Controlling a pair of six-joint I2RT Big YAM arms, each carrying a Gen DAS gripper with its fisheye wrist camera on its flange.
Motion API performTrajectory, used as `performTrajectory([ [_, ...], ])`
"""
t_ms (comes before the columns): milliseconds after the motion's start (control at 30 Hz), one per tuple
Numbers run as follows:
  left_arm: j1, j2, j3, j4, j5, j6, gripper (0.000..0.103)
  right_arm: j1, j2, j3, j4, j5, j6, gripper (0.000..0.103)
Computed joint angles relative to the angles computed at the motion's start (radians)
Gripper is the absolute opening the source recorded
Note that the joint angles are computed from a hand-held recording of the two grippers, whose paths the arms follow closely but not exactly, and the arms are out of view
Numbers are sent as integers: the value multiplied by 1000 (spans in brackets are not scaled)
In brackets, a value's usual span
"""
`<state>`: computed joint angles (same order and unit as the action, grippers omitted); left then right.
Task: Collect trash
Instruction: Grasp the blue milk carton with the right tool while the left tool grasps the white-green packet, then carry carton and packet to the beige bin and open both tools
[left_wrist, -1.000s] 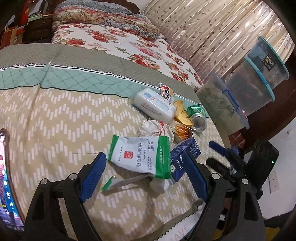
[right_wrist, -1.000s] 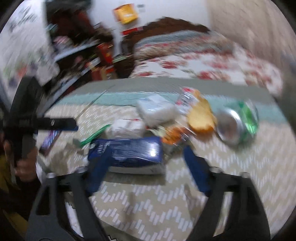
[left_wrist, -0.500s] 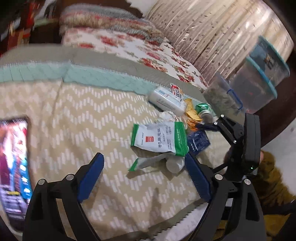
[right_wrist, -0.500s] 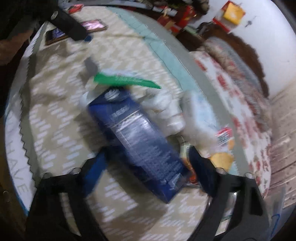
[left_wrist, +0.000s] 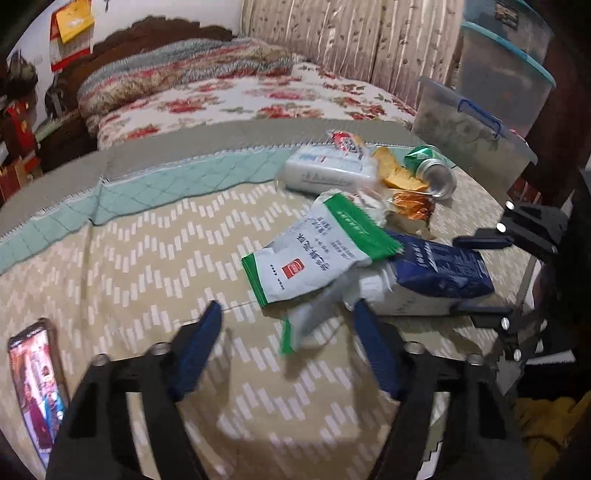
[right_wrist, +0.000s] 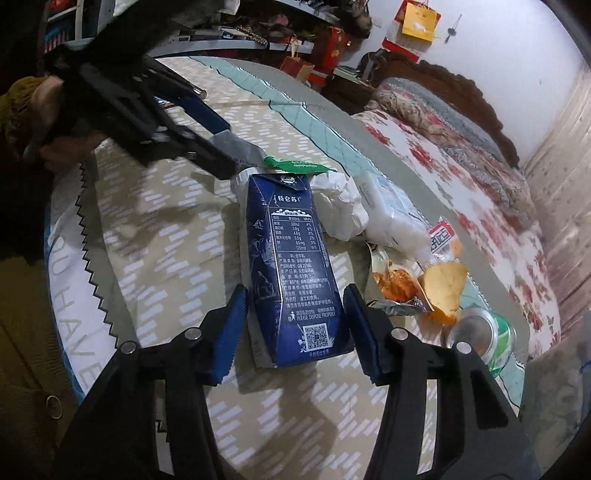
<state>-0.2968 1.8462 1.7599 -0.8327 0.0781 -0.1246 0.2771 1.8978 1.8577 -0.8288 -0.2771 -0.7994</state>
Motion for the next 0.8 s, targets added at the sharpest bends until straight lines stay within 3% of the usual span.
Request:
performTrajectory([
  [33, 5, 7, 10, -11, 22, -7, 41, 1, 2, 1, 1, 0, 2, 55],
  [67, 11, 17, 26, -27, 59, -17, 34, 1, 0, -1, 2, -2, 3, 55],
  [133, 15, 25, 41, -43, 101, -29, 4, 0, -3, -8, 8, -2, 2, 55],
  [233, 10, 15, 29, -38, 95, -50, 2, -2, -32, -49, 19, 5, -31, 54],
  [433, 12, -52, -60, 11, 178, -110, 2, -28, -102, -142, 29, 30, -62, 54],
  [600, -7, -66, -76, -10, 150, -108, 3, -67, -138, -198, 63, 60, -2, 54],
  [667, -20, -61, -63, -27, 90, -106, 7, -82, -144, -211, 76, 58, 36, 55],
  [767, -29, -53, -41, -44, 28, -112, 35, -90, -145, -221, 95, 61, 81, 56],
  [800, -31, -51, -34, -49, 4, -118, 51, -89, -146, -226, 101, 67, 90, 59],
])
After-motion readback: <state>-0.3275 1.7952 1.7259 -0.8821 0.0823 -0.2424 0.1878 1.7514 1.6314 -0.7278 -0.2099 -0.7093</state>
